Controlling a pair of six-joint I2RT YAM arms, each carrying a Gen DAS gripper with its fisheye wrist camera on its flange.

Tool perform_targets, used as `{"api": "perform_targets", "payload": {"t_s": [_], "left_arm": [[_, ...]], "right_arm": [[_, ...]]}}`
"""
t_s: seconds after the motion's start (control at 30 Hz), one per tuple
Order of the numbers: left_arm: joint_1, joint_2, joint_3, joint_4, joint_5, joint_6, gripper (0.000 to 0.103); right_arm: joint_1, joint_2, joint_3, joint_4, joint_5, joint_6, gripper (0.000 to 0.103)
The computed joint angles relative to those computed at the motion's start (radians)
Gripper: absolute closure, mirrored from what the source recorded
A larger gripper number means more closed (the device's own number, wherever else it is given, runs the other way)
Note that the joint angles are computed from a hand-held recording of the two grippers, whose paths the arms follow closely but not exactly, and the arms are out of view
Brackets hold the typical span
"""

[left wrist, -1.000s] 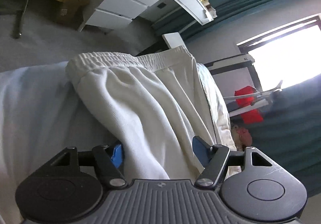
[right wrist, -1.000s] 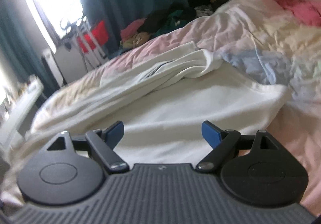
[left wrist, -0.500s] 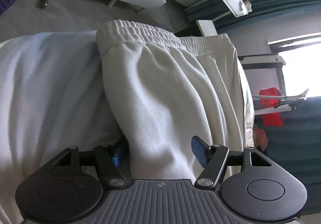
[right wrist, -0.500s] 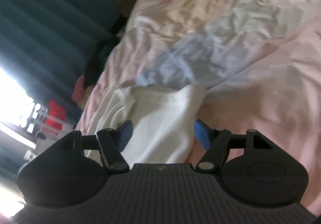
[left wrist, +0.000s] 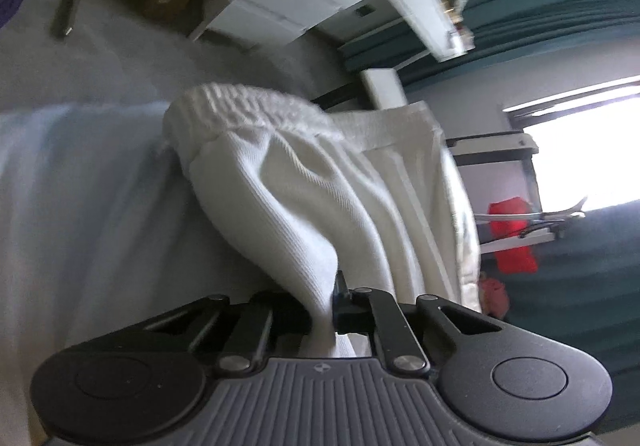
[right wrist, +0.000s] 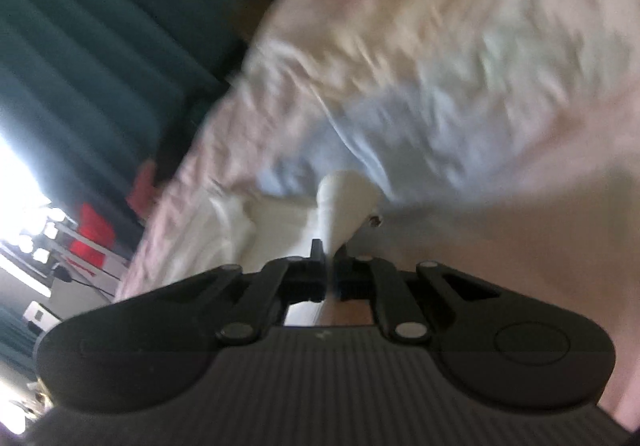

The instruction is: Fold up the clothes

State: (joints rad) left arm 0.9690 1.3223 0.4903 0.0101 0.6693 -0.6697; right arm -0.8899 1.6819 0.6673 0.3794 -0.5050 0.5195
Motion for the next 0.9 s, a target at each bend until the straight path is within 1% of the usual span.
{"api": "perform_targets", "payload": {"t_s": [0.03, 0.1, 0.13, 0.2, 0.27, 0.33, 0.37, 0.4, 0.43, 0.47, 0.5, 0.53, 0.57, 0.6, 0.67, 0.73, 0.8, 0.87, 0.9], "left_arm": [[0.016, -0.048, -0.023, 0.009, 0.017, 0.008, 0.095], [0.053, -0.140, -0.059, 0.021, 0.057, 0.022, 0.096], [0.064, -0.174, -0.066, 0.031, 0.072, 0.022, 0.096], [0.051, -0.216, -0.060, 0.054, 0.065, 0.021, 0.096], [0.060, -0.267, -0.044, 0.034, 0.075, 0.032, 0.096], [0.045, -0.260, 0.012, 0.002, 0.073, 0.031, 0.096], [0.032, -0.244, 0.044, -0.007, 0.068, 0.024, 0.096], [0.005, -0.213, 0.080, 0.000, 0.052, 0.007, 0.096], [-0.038, -0.171, 0.119, 0.023, 0.018, -0.019, 0.096], [-0.083, -0.129, 0.163, 0.043, -0.019, -0.041, 0.096], [-0.127, -0.082, 0.209, 0.064, -0.057, -0.058, 0.096], [-0.184, -0.023, 0.261, 0.087, -0.115, -0.068, 0.096], [-0.246, 0.045, 0.324, 0.105, -0.182, -0.073, 0.095], [-0.301, 0.116, 0.392, 0.116, -0.243, -0.077, 0.095], [-0.394, 0.265, 0.545, 0.114, -0.345, -0.081, 0.095], [-0.467, 0.427, 0.724, 0.090, -0.427, -0.072, 0.095], [-0.522, 0.619, 0.934, 0.057, -0.485, -0.048, 0.094], [-0.554, 0.810, 1.185, -0.062, -0.511, -0.032, 0.094], [-0.566, 0.905, 1.311, -0.115, -0.518, -0.025, 0.094]], "right_arm": [[0.002, -0.019, -0.035, 0.062, 0.003, 0.001, 0.097], [-0.020, -0.079, -0.045, 0.014, -0.020, -0.003, 0.097], [-0.023, -0.107, -0.064, 0.022, -0.011, 0.002, 0.098], [-0.042, -0.158, -0.077, -0.005, -0.025, -0.004, 0.098], [-0.038, -0.191, -0.074, -0.010, -0.019, -0.002, 0.098], [-0.009, -0.213, -0.032, -0.054, 0.005, -0.003, 0.098], [0.026, -0.204, 0.016, -0.090, 0.044, -0.004, 0.098], [0.047, -0.188, 0.067, -0.128, 0.046, -0.014, 0.098], [0.087, -0.171, 0.112, -0.141, 0.093, 0.005, 0.098], [0.132, -0.134, 0.186, -0.182, 0.123, 0.019, 0.098], [0.176, -0.090, 0.250, -0.187, 0.163, 0.036, 0.098], [0.217, -0.046, 0.319, -0.201, 0.207, 0.037, 0.098], [0.256, 0.007, 0.408, -0.242, 0.239, 0.041, 0.098], [0.303, 0.076, 0.500, -0.264, 0.294, 0.047, 0.098], [0.377, 0.205, 0.666, -0.311, 0.395, 0.064, 0.098], [0.442, 0.380, 0.904, -0.413, 0.487, 0.071, 0.098], [0.498, 0.564, 1.155, -0.491, 0.571, 0.076, 0.098], [0.540, 0.763, 1.407, -0.554, 0.646, 0.081, 0.098], [0.552, 0.864, 1.532, -0.585, 0.660, 0.083, 0.098]]}}
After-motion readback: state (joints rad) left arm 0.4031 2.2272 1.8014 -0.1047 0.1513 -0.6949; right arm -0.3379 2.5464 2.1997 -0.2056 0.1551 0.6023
